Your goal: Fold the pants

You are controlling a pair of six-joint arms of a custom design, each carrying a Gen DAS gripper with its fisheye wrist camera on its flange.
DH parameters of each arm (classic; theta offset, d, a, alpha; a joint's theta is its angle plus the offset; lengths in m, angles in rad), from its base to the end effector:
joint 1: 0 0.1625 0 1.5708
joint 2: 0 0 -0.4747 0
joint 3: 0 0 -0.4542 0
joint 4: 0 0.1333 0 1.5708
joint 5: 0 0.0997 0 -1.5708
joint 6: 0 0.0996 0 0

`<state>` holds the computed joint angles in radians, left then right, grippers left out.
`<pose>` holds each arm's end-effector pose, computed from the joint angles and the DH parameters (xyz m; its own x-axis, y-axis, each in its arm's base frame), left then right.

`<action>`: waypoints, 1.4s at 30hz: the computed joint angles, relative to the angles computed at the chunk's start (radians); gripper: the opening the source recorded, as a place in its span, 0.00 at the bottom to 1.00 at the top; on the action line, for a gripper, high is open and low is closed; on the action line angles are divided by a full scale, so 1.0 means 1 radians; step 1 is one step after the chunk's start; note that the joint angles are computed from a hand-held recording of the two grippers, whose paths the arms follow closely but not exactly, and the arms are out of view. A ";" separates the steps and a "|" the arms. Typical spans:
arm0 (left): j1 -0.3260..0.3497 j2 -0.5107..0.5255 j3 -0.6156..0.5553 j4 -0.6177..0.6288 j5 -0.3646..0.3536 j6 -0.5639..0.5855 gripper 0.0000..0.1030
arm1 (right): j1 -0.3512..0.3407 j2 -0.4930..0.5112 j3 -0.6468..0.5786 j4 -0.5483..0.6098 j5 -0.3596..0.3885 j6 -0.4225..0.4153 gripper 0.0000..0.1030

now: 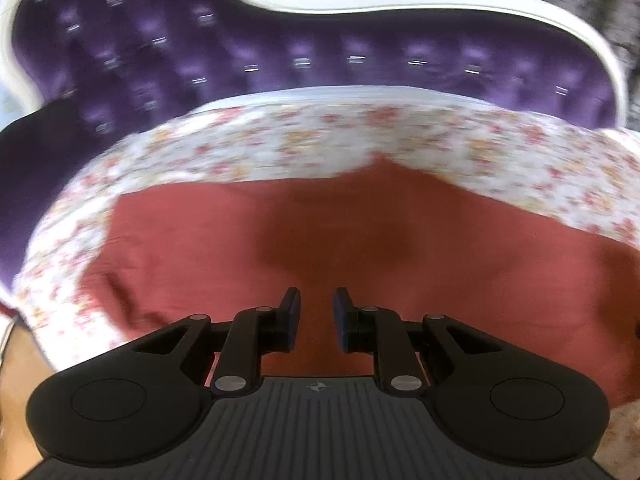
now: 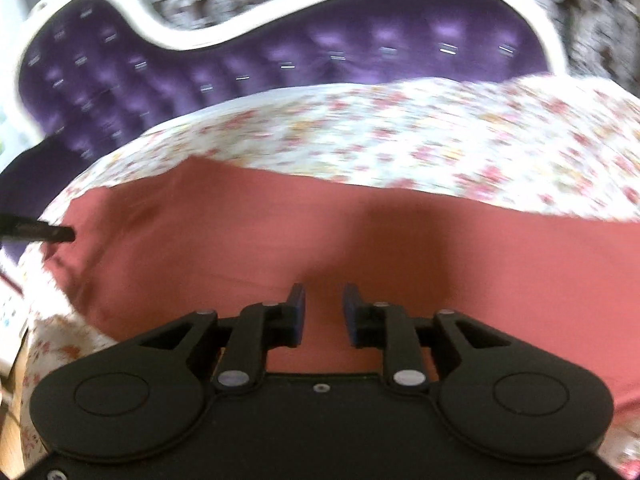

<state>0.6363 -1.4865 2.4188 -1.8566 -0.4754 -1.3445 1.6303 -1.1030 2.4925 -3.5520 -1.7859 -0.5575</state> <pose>-0.1600 -0.3940 0.1743 -0.5900 -0.3082 -0.7463 0.2988 0.7753 -0.5564 0.1376 -0.4255 0.1143 -0.8075 -0.3868 0.4454 -0.5616 0.7352 -0.3796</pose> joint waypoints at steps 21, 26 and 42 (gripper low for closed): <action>0.012 0.249 0.054 -0.453 -0.143 0.297 0.18 | -0.162 -0.209 0.048 0.140 -0.066 0.038 0.30; -0.002 0.264 0.046 -0.414 -0.132 0.289 0.18 | -0.260 -0.331 0.070 0.044 -0.022 0.092 0.40; 0.005 0.251 0.041 -0.406 -0.152 0.282 0.18 | -0.449 -0.445 -0.006 0.213 0.027 0.250 0.40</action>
